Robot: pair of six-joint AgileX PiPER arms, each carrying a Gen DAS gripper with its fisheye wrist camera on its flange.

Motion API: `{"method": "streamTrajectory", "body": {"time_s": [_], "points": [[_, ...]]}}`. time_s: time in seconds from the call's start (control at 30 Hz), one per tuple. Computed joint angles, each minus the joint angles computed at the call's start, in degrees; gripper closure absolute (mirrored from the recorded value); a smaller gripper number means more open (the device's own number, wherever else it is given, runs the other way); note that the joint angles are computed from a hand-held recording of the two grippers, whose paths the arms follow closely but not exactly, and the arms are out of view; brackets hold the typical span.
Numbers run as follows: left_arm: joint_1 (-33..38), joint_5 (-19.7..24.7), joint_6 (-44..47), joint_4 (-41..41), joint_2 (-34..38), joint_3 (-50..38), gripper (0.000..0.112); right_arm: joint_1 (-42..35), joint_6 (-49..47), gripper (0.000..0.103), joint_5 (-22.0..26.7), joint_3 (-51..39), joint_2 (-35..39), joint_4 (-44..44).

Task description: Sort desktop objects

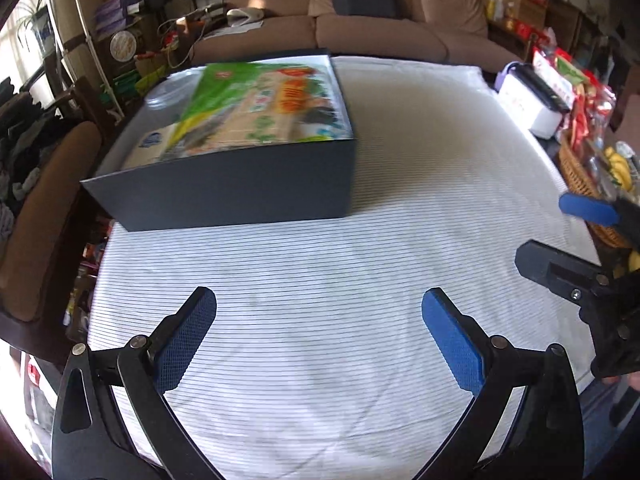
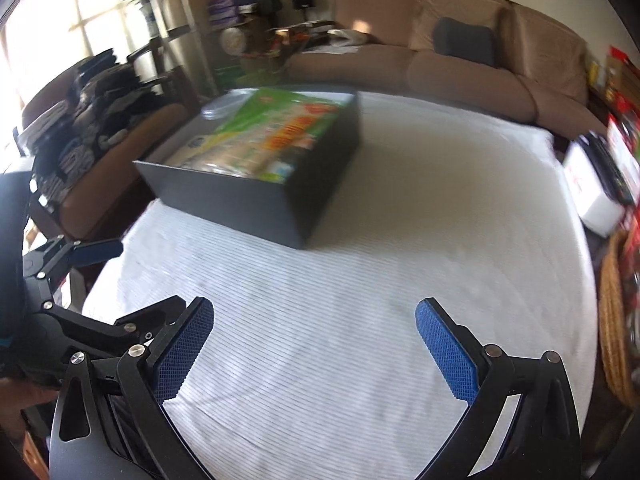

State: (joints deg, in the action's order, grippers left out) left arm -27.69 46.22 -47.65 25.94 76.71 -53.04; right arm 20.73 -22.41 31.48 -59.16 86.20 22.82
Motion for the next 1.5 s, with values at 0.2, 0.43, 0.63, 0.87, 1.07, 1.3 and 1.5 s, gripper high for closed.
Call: {"method": "streamTrajectory", "body": {"time_s": [0.2, 0.43, 0.63, 0.87, 1.07, 1.3, 1.5], "points": [[-7.39, -3.97, -14.74, 7.68, 7.73, -1.09, 0.009, -10.50, -9.90, 0.000, -4.10, 8.16, -1.31, 8.30], [-11.34, -5.95, -22.11, 12.97, 16.94, -4.12, 0.009, -21.33, -24.23, 0.000, -8.99, 13.76, 2.53, 19.32], [-12.42, -8.35, -27.62, 15.05, 23.23, -6.50, 0.009, -24.47, -32.64, 0.000, -13.04, 15.21, 5.68, 24.67], [-12.53, -9.44, -28.98, 14.99, 31.13, -11.59, 0.009, -25.25, -40.48, 0.000, -16.36, 13.09, 12.08, 30.59], [-10.89, -10.85, -27.64, 13.79, 35.27, -14.90, 0.009, -25.30, -43.87, 0.000, -18.17, 10.29, 17.43, 33.67], [-8.88, -11.11, -24.42, 12.78, 39.68, -20.48, 0.009, -25.64, -47.85, 0.000, -18.25, 6.28, 20.83, 37.55], [-7.58, -12.59, -23.77, 13.45, 41.77, -23.12, 0.009, -24.34, -44.11, 0.000, -19.95, 2.09, 23.95, 33.31]]}}
